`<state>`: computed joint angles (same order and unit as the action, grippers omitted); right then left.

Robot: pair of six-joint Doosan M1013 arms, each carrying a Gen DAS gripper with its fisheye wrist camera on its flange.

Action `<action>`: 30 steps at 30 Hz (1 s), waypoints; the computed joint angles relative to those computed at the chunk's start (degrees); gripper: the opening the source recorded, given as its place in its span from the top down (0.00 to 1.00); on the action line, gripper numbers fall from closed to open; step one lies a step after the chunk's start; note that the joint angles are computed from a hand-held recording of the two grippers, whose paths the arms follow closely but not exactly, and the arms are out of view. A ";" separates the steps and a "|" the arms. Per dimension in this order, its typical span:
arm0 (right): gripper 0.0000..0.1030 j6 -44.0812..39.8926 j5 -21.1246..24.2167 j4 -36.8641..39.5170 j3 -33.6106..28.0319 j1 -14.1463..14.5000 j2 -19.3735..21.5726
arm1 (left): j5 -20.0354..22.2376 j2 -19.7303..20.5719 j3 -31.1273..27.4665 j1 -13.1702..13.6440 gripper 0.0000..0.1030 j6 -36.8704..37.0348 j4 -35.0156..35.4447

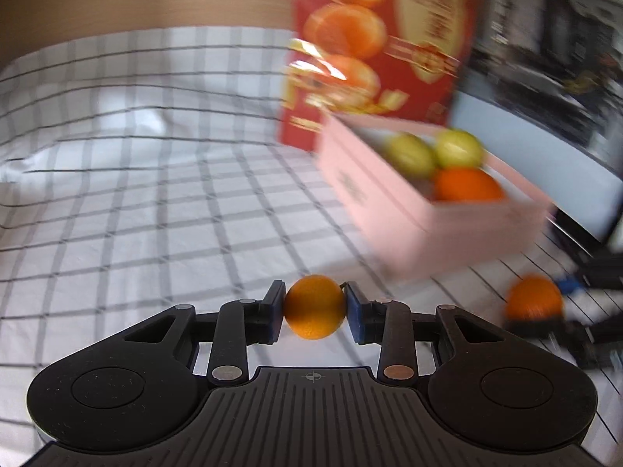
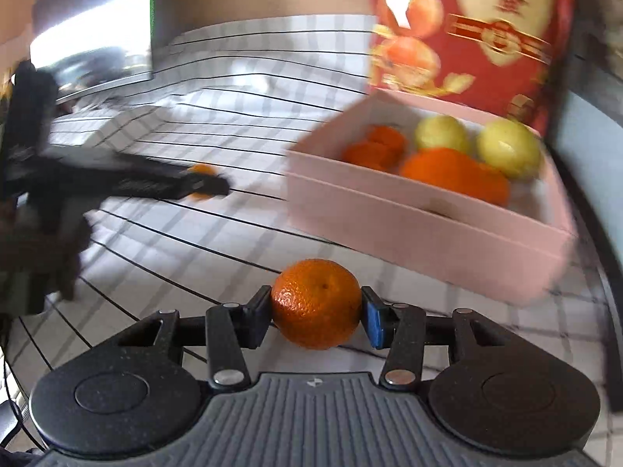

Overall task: Organize fruits
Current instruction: 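Lower both tangerines into the pink box and open both grippers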

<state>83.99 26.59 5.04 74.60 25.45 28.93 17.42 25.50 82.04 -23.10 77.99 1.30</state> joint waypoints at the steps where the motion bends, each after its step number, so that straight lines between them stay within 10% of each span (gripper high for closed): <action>1: 0.54 2.16 -0.07 -1.79 0.52 -0.25 -0.39 | 0.78 0.01 -0.16 -0.02 0.63 6.11 -5.49; 7: 0.54 6.93 -2.01 -4.42 2.61 -2.06 -2.56 | 2.27 0.83 -3.59 0.44 0.64 27.79 -29.64; 16: 0.54 16.46 -8.09 -16.03 -2.91 -2.54 -1.76 | 5.44 7.73 -19.04 1.75 0.64 27.25 -39.24; 22: 0.54 23.18 -3.64 -26.67 -11.80 -1.95 3.27 | 10.61 13.69 -30.17 1.07 0.63 16.60 -27.76; 30: 0.47 16.42 1.19 -14.48 -17.97 -3.03 8.34 | 11.21 15.75 -31.69 0.63 0.64 7.43 -20.60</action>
